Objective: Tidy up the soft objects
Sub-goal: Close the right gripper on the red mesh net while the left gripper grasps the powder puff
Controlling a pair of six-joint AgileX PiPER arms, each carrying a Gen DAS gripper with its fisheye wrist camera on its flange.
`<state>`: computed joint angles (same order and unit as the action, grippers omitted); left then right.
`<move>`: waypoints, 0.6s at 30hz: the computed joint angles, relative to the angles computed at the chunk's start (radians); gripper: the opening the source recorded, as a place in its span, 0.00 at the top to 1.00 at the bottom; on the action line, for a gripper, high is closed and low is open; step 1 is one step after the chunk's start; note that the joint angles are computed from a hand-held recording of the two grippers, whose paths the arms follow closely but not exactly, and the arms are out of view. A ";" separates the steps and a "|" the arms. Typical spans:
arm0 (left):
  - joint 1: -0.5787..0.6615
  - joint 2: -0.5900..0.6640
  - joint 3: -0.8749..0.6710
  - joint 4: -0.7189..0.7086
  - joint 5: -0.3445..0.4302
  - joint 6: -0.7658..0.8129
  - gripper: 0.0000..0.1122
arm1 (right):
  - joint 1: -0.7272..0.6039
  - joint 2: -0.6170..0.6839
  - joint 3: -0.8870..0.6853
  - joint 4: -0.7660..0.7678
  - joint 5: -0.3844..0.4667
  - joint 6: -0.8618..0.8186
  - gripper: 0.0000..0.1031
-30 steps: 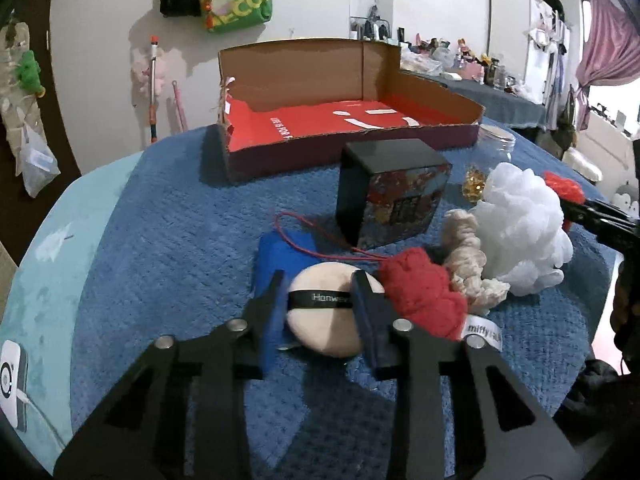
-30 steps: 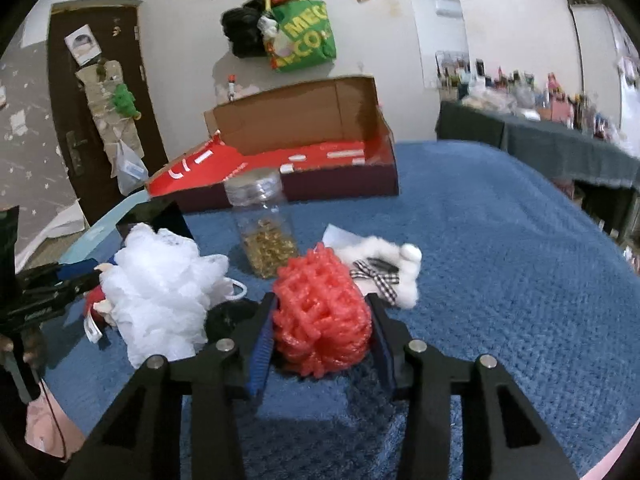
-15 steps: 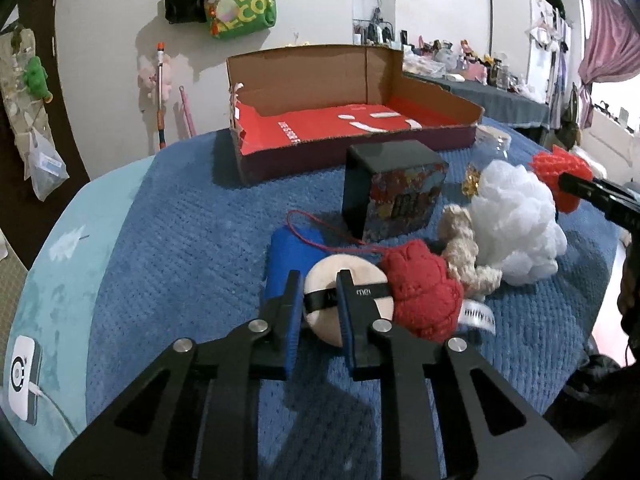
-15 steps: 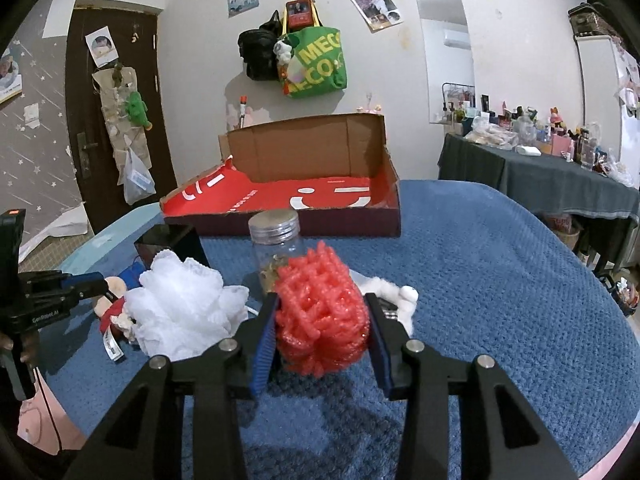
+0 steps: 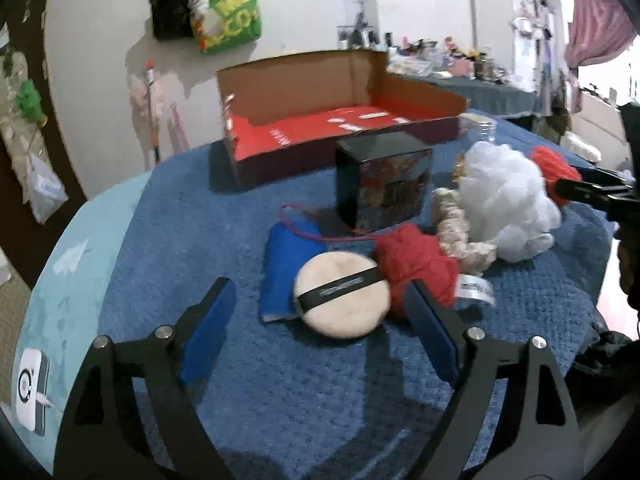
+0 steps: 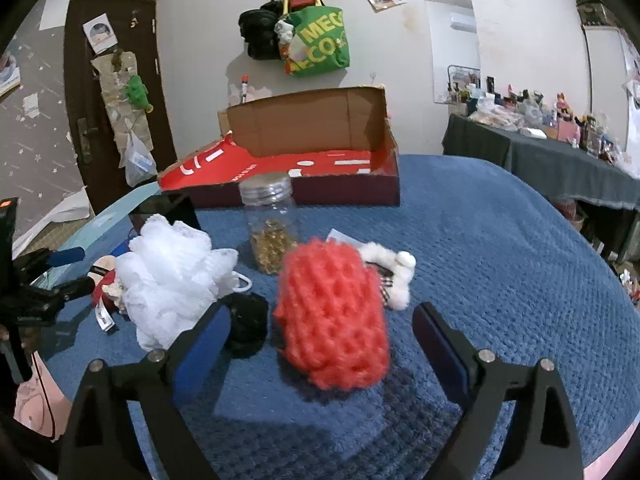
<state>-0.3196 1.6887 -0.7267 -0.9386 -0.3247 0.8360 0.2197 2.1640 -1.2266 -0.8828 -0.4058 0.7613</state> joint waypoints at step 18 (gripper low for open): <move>0.016 0.036 -0.023 0.020 -0.016 0.178 0.24 | -0.023 0.042 -0.055 -0.109 0.011 0.125 0.24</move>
<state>-0.3036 1.7249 -0.7493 -0.9191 -0.3406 1.0144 0.1971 2.2055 -1.2813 -0.9914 -0.3949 0.8866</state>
